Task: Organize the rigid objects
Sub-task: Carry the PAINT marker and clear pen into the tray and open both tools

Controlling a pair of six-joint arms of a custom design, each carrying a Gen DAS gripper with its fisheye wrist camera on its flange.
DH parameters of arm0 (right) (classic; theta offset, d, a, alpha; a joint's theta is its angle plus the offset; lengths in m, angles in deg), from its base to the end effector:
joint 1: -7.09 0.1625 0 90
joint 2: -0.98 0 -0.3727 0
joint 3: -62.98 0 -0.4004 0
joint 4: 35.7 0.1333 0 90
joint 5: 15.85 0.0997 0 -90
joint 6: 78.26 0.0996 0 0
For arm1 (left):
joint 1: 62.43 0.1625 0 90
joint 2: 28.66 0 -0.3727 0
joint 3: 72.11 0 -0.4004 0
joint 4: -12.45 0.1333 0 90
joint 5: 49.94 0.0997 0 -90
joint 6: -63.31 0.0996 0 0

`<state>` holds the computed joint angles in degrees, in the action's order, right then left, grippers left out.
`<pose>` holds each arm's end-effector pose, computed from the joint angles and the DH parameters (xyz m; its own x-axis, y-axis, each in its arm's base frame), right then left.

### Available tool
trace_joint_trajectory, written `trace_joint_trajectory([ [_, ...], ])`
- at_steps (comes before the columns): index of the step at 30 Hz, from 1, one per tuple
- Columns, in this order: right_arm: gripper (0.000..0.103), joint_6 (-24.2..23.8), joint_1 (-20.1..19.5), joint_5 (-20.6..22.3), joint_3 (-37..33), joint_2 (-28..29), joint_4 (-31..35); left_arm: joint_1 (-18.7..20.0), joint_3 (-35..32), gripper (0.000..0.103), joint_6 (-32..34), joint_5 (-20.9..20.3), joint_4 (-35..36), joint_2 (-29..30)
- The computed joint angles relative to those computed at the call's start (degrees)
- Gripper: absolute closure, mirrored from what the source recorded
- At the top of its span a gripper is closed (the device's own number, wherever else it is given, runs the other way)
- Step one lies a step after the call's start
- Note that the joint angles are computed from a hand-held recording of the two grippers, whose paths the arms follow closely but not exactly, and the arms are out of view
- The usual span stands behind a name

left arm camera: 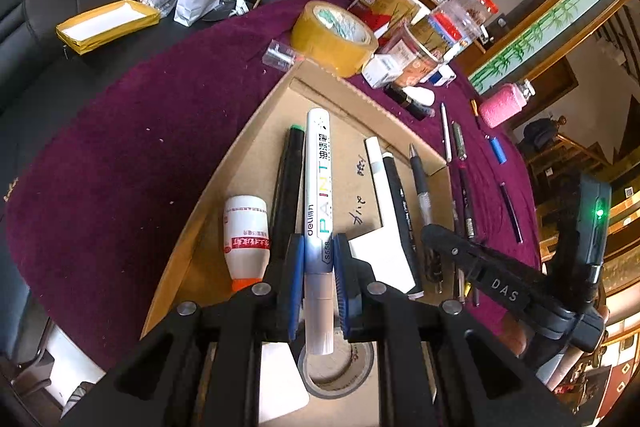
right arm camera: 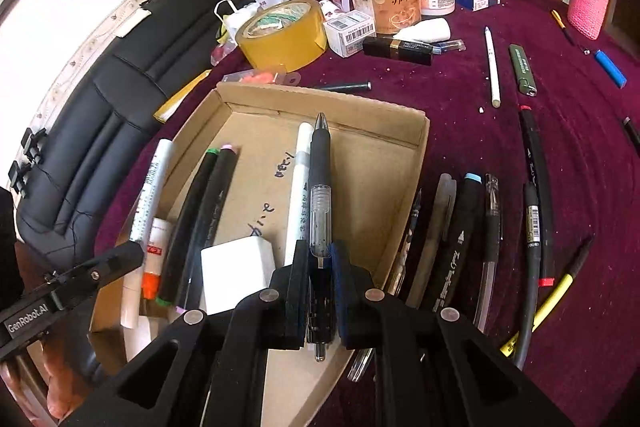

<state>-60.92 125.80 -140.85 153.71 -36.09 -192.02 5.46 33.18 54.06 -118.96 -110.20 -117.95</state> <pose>0.3790 -0.5333 0.0069 -0.8831 -0.0153 0.4689 -0.2153 0.9013 -0.3760 -0.0361 -0.5376 0.3643 -0.9499 0.1104 -0.2925 0.2107 0.9173 -0.3379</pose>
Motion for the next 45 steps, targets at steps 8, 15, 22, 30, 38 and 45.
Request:
trace_joint_trajectory([
  [8, 0.091, 0.8, -0.6, -1.3, -1.8, 0.9, 3.6, -0.1, -1.3, 0.089, -1.2, 2.9, 2.8, 2.4],
  [15, 0.091, 1.6, -0.9, -0.7, -3.1, 1.2, 6.0, -0.1, -2.1, 0.089, -1.3, 3.2, 3.5, 3.3],
  [22, 0.090, 1.8, -1.1, -0.7, -4.4, 1.8, 7.5, -0.3, -2.6, 0.089, -1.4, 3.8, 4.3, 3.8],
  [30, 0.090, 0.5, -1.3, 0.9, -1.9, 0.2, 4.4, -0.9, -2.1, 0.088, -1.5, 5.8, 2.9, 4.0],
  [38, 0.072, -1.4, -0.8, 2.8, 2.3, -2.4, -1.2, -1.5, -1.1, 0.076, -1.7, 7.5, 2.3, 3.8],
  [45, 0.065, -4.1, -0.6, 5.3, 10.4, -8.8, -8.8, -4.2, 2.5, 0.058, -1.8, 9.0, 0.1, 0.6],
])
